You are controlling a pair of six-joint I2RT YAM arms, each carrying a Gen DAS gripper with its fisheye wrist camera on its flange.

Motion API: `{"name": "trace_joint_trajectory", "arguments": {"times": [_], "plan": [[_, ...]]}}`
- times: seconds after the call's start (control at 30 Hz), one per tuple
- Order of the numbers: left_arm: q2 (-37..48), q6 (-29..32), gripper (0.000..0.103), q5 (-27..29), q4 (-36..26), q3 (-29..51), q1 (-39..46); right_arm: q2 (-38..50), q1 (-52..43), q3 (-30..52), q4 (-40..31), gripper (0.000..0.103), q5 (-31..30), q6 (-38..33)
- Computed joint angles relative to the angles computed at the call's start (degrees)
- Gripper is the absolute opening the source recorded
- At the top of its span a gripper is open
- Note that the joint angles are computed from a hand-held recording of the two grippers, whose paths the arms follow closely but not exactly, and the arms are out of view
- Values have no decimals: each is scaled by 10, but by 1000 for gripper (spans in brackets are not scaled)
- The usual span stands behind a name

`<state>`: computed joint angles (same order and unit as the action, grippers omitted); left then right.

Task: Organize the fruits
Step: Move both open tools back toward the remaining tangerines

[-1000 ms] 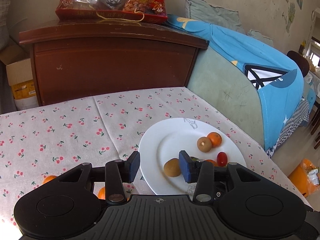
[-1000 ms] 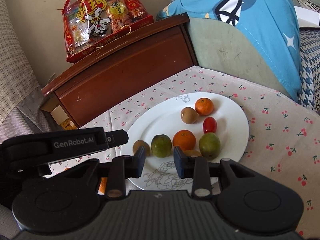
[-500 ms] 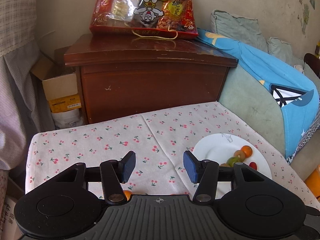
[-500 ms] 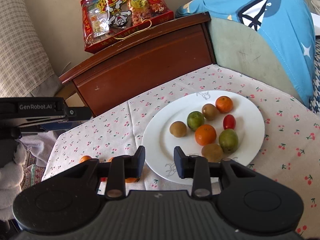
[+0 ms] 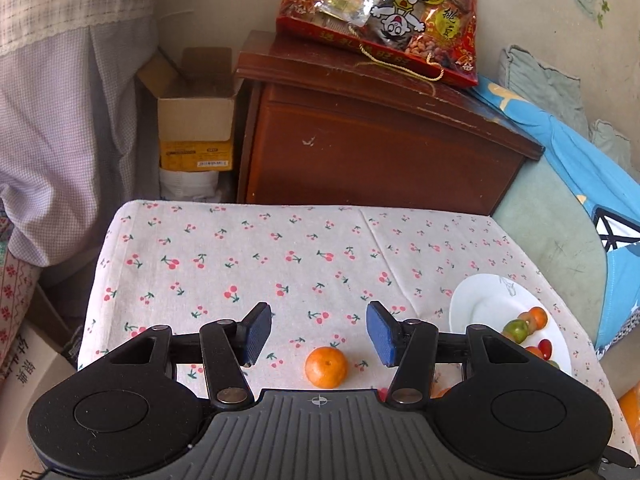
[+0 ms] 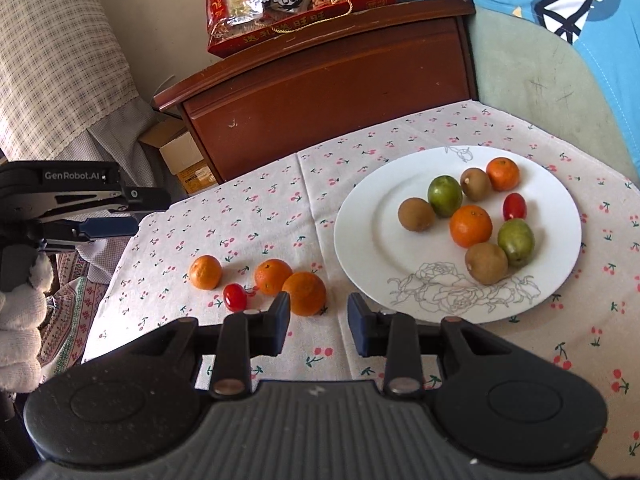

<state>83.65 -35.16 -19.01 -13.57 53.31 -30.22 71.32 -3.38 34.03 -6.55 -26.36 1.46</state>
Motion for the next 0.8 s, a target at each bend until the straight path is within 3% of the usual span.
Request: {"name": "trace_joint_trajectory", "arguments": {"times": [0.67,0.8], "plan": [[58,7,51,13,72,-45,-18,45,44,-4,54,34,48,14],[70,1,51,13,90,-50,-17,52,48,-4,63,38,51,12]]}}
